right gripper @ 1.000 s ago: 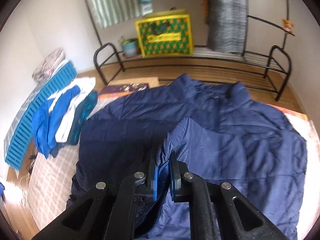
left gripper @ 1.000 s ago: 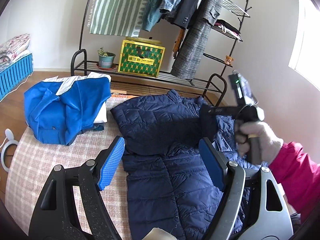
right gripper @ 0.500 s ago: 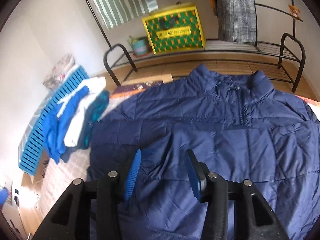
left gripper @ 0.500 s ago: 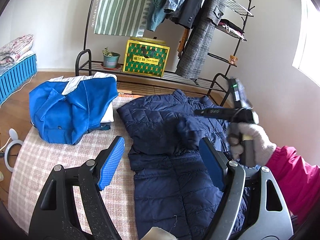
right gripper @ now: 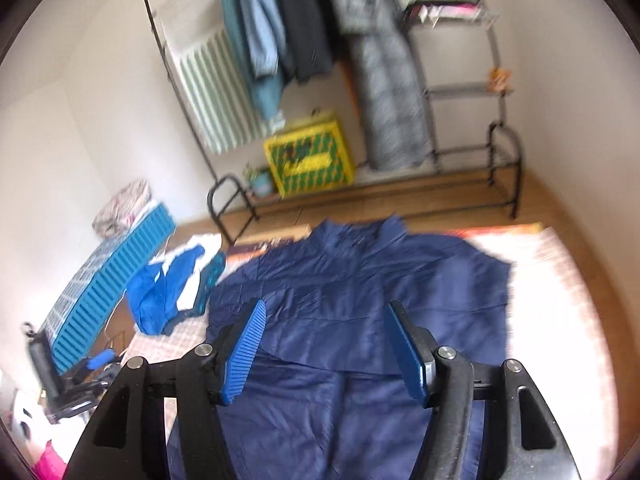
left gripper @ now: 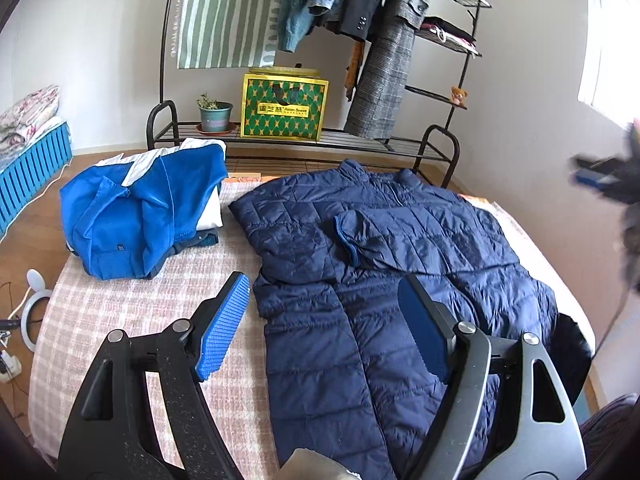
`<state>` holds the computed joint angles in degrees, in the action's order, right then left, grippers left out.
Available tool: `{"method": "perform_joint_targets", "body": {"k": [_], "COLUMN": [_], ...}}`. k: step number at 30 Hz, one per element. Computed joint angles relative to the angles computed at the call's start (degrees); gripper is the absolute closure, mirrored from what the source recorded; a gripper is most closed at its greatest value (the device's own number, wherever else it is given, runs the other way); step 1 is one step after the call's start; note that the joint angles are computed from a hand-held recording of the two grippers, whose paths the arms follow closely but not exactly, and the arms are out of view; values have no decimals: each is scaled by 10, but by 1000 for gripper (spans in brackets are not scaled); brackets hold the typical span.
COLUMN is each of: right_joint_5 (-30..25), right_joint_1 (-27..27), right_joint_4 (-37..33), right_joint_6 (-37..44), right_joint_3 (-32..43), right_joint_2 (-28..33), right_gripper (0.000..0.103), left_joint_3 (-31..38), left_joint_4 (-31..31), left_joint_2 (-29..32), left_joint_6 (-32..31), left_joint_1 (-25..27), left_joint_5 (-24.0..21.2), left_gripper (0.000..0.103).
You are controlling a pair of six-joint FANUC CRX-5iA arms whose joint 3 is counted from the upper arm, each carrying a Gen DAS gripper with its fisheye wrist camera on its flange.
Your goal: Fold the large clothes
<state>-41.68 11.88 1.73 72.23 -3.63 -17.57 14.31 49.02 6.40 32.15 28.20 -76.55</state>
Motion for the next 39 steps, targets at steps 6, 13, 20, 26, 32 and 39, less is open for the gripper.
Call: {"method": "perform_joint_targets", "body": {"k": [6, 13, 20, 26, 32, 39], "right_joint_5": [-38, -160, -162, -158, -213, -280], "right_joint_1": [47, 123, 9, -153, -268, -342], "right_joint_4": [174, 321, 187, -15, -161, -262], "right_joint_6": [-122, -240, -165, -11, 123, 245], "right_joint_3": [-97, -159, -222, -238, -213, -188], "right_joint_2": [-163, -279, -297, -212, -106, -53], "right_gripper": [25, 23, 23, 25, 28, 28], "left_joint_3": [-40, -68, -85, -117, -123, -150], "left_joint_4": [-23, -41, -61, -85, -144, -175], "left_joint_2": [-33, -58, -62, -67, -47, -35], "left_joint_6": [0, 9, -2, 15, 59, 93], "left_joint_1": [17, 58, 100, 131, 146, 164], "left_joint_5": [-13, -55, -129, -181, -271, -294], "left_gripper": [22, 22, 22, 22, 22, 22]}}
